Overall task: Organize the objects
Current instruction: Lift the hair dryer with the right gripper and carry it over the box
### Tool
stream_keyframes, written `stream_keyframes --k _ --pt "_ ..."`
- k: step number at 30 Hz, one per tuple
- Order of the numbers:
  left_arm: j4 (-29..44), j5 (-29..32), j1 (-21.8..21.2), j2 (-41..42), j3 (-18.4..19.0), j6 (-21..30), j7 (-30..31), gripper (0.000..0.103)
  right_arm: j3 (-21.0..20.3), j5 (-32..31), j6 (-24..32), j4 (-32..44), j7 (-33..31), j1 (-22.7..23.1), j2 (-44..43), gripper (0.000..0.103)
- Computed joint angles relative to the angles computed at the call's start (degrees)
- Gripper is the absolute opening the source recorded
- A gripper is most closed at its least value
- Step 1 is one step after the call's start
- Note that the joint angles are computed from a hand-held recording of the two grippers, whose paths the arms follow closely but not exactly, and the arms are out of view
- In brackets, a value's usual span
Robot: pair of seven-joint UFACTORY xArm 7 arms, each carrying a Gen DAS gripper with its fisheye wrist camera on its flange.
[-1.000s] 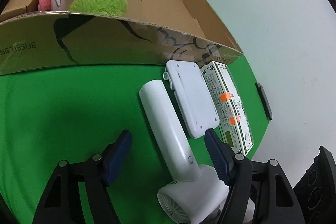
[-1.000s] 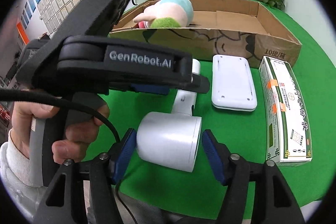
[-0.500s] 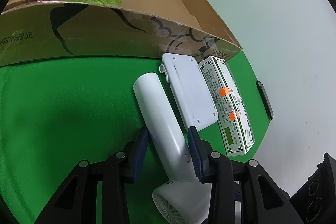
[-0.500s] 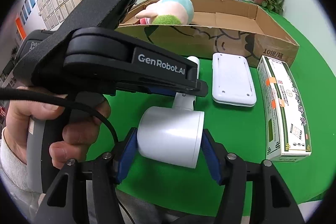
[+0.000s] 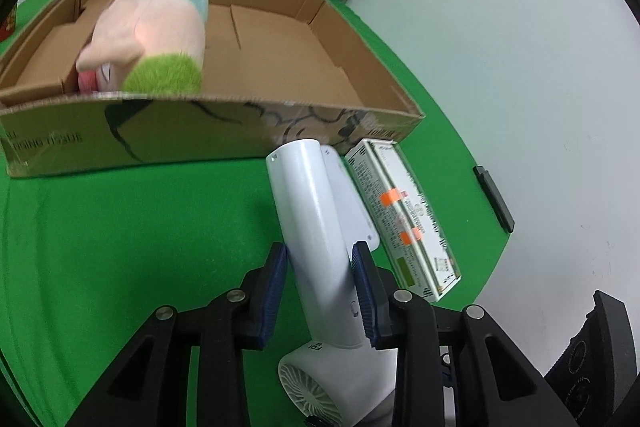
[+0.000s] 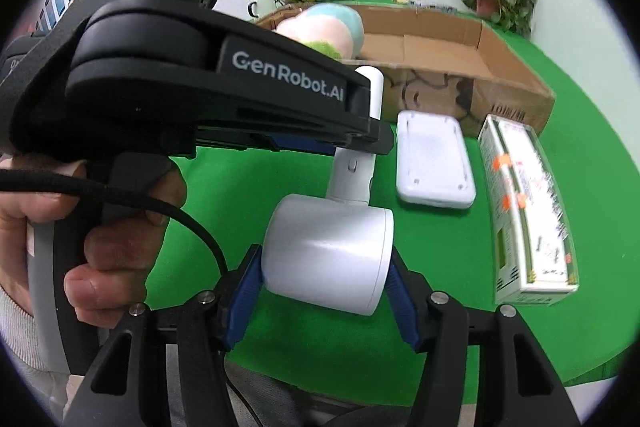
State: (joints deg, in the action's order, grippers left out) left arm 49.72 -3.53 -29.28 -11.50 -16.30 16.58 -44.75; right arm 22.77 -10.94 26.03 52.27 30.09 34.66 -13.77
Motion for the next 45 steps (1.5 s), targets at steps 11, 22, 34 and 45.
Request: stream_keyframes --k 11,22,34,45 --pt "5.77 7.2 2.95 -1.81 -1.16 4.12 -0.6 0.03 1.1 -6.35 -1.4 4.47 3.72 -2.9 1.33 0.057" --pt "16.12 10.94 3.83 2.64 -0.81 7.92 2.22 0.03 1.16 -14.46 -1.02 8.91 9.17 -5.07 3.34 0.056" --pt "24.85 14.09 3.92 5.86 0.36 12.63 3.41 0.029 -1.84 -17.96 -0.93 16.49 9.71 -4.2 9.23 0.055" --pt "35.63 10.9 4.3 11.52 3.11 18.3 10.24 0.029 -5.93 -15.5 0.54 26.71 5.16 -1.68 16.51 0.055"
